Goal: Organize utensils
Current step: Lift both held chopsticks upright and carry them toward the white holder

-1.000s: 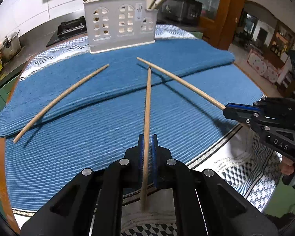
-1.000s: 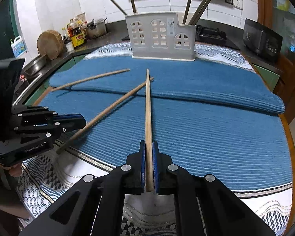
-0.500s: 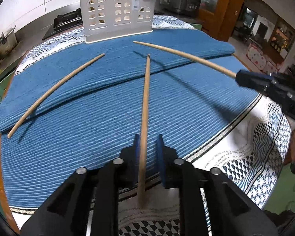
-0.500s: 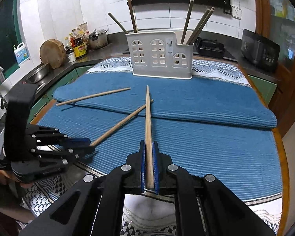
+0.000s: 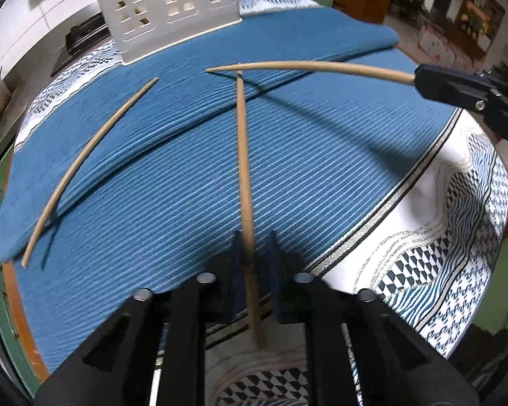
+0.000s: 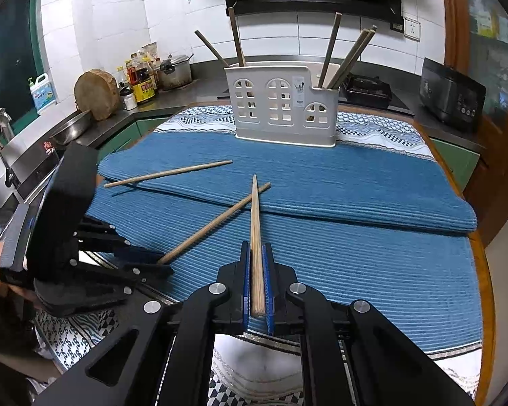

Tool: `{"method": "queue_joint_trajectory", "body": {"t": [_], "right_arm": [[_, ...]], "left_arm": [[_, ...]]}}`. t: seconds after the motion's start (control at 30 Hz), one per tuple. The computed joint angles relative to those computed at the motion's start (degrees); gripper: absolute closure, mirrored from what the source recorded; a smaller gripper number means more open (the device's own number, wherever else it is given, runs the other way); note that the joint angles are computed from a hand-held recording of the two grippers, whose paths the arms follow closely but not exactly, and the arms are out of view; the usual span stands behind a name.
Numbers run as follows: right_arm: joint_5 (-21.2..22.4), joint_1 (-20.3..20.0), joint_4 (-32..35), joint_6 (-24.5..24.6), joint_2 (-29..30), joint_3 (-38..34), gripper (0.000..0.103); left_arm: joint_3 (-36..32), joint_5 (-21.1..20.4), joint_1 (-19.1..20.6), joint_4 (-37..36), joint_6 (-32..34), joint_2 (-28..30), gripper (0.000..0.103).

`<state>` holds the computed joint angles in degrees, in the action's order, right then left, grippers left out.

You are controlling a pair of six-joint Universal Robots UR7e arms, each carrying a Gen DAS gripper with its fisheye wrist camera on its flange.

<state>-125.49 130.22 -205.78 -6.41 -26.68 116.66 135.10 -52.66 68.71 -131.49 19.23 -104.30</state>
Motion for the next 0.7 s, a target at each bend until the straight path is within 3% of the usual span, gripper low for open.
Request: {"method": "queue_joint_trajectory", "body": {"t": [0.13, 0.37, 0.7], "right_arm": [[0.2, 0.2, -1.4, -0.2, -0.4, 0.3, 0.096], [-0.1, 0.5, -3.4, -0.7, -1.2, 0.6, 0.096], [0.8, 1.3, -6.4, -2.2, -4.2, -0.4, 0.096]], "left_arm": [[-0.2, -0.4, 0.1, 0.1, 0.4, 0.0, 0.098], [0.8, -9.8, 3.4, -7.7, -0.7, -3.8, 0.098], [3.0, -12.3, 2.0, -17.4, -1.4, -7.4, 0.098]]}}
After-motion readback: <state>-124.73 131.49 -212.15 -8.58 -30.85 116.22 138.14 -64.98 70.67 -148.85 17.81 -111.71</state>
